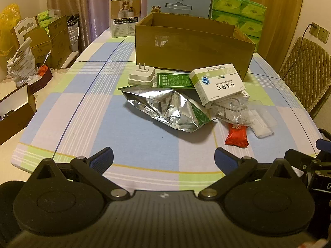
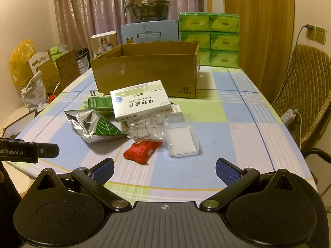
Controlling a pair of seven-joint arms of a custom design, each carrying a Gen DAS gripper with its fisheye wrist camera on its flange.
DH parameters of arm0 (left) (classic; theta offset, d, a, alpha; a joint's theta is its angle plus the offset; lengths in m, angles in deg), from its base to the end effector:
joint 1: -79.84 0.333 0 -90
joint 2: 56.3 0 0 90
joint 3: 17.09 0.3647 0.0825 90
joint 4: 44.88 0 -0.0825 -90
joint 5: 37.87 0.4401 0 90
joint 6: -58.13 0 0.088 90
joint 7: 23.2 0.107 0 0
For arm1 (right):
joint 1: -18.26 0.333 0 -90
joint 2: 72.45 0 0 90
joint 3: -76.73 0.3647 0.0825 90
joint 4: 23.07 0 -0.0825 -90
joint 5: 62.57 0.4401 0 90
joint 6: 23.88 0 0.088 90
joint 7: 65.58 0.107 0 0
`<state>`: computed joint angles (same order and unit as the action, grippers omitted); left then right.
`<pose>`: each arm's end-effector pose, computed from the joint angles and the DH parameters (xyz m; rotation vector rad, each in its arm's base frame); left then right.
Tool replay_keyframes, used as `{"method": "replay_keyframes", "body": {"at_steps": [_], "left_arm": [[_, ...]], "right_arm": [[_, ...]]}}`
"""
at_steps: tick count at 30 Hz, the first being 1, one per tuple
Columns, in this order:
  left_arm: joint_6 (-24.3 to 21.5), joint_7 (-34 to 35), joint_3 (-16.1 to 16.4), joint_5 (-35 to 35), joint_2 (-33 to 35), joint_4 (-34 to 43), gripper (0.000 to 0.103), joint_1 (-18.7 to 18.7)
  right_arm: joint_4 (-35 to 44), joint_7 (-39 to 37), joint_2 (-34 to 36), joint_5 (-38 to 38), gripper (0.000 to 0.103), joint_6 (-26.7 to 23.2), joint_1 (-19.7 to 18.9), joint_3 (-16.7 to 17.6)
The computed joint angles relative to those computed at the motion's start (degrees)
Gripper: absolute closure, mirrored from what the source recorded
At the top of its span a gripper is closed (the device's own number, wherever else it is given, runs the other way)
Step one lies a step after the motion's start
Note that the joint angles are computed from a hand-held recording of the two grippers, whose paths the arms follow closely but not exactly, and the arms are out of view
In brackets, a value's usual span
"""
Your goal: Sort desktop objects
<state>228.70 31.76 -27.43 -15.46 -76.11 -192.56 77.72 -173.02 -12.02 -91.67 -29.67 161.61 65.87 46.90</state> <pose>0.4693 -0.1342 0.4716 -1.8074 1.7737 -0.7597 0.4761 0.0884 0.4479 -1.8517 1.3736 -0.5659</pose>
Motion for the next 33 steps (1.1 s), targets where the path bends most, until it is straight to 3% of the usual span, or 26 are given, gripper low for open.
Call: {"method": "replay_keyframes", "body": {"at_steps": [26, 29, 33], "left_arm": [[-0.66, 0.77, 0.61, -1.02, 0.25, 0.05, 0.001, -0.78], [-0.64, 0.91, 0.67, -1.16, 0.25, 0.00, 0.001, -0.82], [-0.89, 1.25, 0.90, -1.58, 0.22, -0.06, 0.001, -1.06]], "right_arm": [[0.14, -0.27, 0.26, 0.31, 0.002, -0.41, -0.88, 0.86], [0.12, -0.16, 0.28, 0.63, 0.002, -0.91, -2.53, 2.50], [-0.38, -0.90, 0.27, 1.20, 0.002, 0.01, 0.00, 0.07]]}}
